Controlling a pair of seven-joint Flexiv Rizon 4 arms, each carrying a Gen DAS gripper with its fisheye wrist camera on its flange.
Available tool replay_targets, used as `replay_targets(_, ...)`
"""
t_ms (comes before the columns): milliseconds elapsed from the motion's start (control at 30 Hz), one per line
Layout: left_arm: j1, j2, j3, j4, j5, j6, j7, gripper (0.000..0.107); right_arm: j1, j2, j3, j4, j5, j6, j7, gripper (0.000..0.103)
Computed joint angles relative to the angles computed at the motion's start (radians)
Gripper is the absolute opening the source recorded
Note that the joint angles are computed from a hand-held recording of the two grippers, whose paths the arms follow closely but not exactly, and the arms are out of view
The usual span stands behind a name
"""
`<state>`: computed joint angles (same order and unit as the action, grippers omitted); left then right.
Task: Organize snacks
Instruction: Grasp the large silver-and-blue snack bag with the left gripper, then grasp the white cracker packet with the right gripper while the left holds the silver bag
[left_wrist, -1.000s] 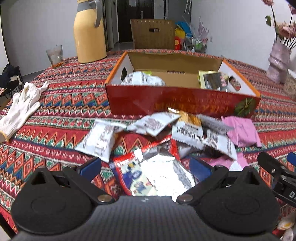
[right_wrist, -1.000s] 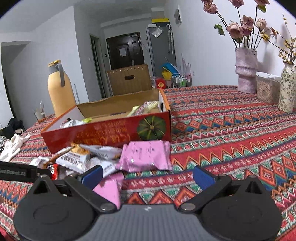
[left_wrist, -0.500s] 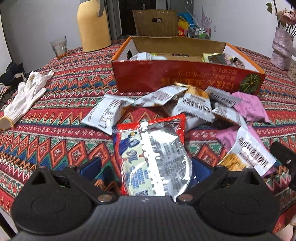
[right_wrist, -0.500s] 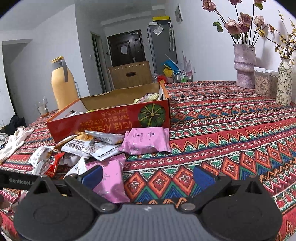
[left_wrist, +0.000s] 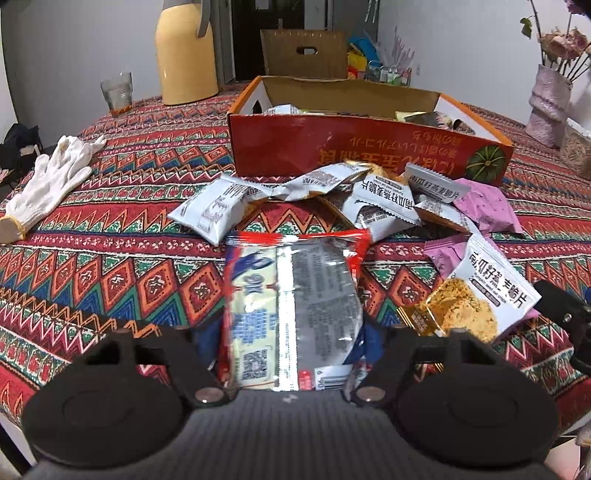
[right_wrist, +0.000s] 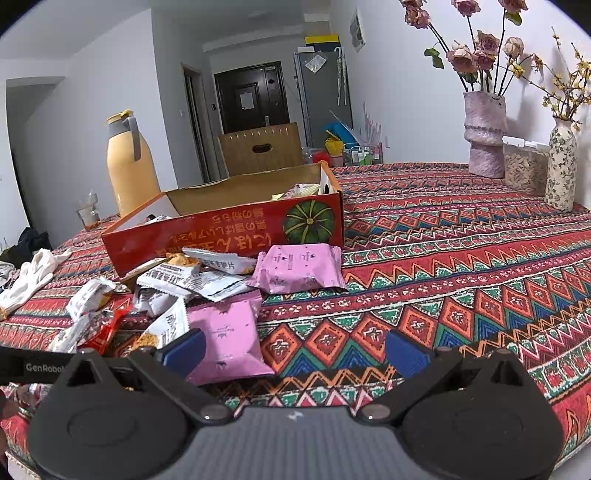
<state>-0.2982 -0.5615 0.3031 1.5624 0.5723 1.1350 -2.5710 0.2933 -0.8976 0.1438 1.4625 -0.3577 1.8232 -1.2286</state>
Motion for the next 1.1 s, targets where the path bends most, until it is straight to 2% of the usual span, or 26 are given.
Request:
replay_targets(100,-0.013,0.010,0.014,0.013,0.024,0.016,-0.023,0.060,0.014,0.013,-0.017,0.021,0.013,0.020,0.000,0.103)
replay_targets(467,-0.053,0.076,0.054,0.057,0.162,0.047,-0.160,0.059,0.094,0.055,-0.101,0.090,0.076,0.116,-0.017,0.103)
replay_targets(633,-0.040,0.104,0.042,0.079,0.213,0.052,-0.206,0.059,0.230,0.061,-0.253,0.100,0.229,0.153,-0.030,0.103)
replay_targets(800,-0.021,0.124,0.029,0.100,0.257,0.077,-0.241,0.059,0.236,0.071,-0.234,0.120,0.217,0.168,-0.090,0.103)
replay_targets(967,-0.005,0.138,0.020,0.122,0.284,0.096,-0.263,0.059,0.244,0.061,-0.212,0.111,0.177,0.139,-0.143,0.103)
replay_targets(1100,0.007,0.148,0.018,0.139,0.297,0.109,-0.279,0.059,0.307,0.039,-0.267,0.097,0.178,0.121,-0.201,0.103)
